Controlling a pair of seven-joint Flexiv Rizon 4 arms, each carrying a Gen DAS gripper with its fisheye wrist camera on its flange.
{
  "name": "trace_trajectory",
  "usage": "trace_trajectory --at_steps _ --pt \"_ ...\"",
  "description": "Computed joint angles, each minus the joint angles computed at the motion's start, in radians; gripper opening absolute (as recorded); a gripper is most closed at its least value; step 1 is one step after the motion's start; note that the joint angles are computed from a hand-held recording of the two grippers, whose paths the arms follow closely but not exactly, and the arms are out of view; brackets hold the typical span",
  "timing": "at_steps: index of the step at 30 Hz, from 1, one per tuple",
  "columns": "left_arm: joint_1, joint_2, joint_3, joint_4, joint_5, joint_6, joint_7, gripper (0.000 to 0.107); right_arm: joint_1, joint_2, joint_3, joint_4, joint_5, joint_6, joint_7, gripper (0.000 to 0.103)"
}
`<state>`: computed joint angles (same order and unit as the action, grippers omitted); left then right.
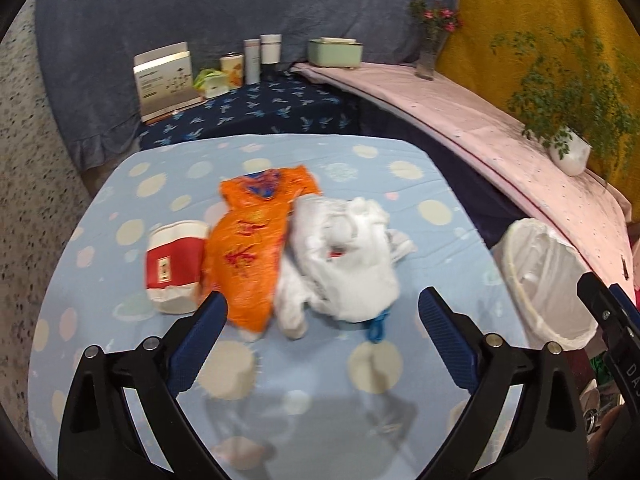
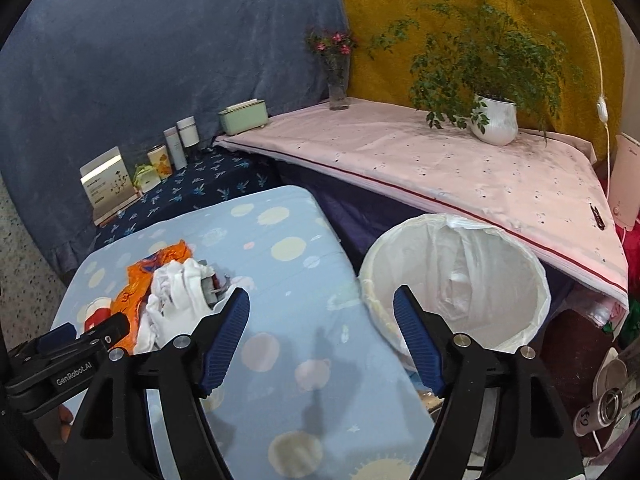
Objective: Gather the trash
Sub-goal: 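Move both grippers back over the trash pile on the table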
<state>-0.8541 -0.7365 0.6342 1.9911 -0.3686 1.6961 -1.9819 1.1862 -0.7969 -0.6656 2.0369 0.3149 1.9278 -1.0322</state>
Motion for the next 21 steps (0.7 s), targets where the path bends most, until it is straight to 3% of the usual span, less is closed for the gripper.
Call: trace_trajectory --at_steps 6,16,21 --pt "0.055 0.031 -0.019 0.085 -0.012 0.026 0.002 0.092 -0.001 -0.007 0.048 -0.036 -0.038 -0.033 0.017 0.075" --pt "0.227 0.067 -0.147 0.195 -0.085 0.099 0.066 0.093 -0.038 -0.042 0.121 -0.109 -0.152 -0.103 0.086 0.075" --pt "0.380 0.082 -0.277 0.216 -0.095 0.137 0.105 0.093 -0.040 -0.070 0.120 -0.150 -0.211 -0.132 0.119 0.075"
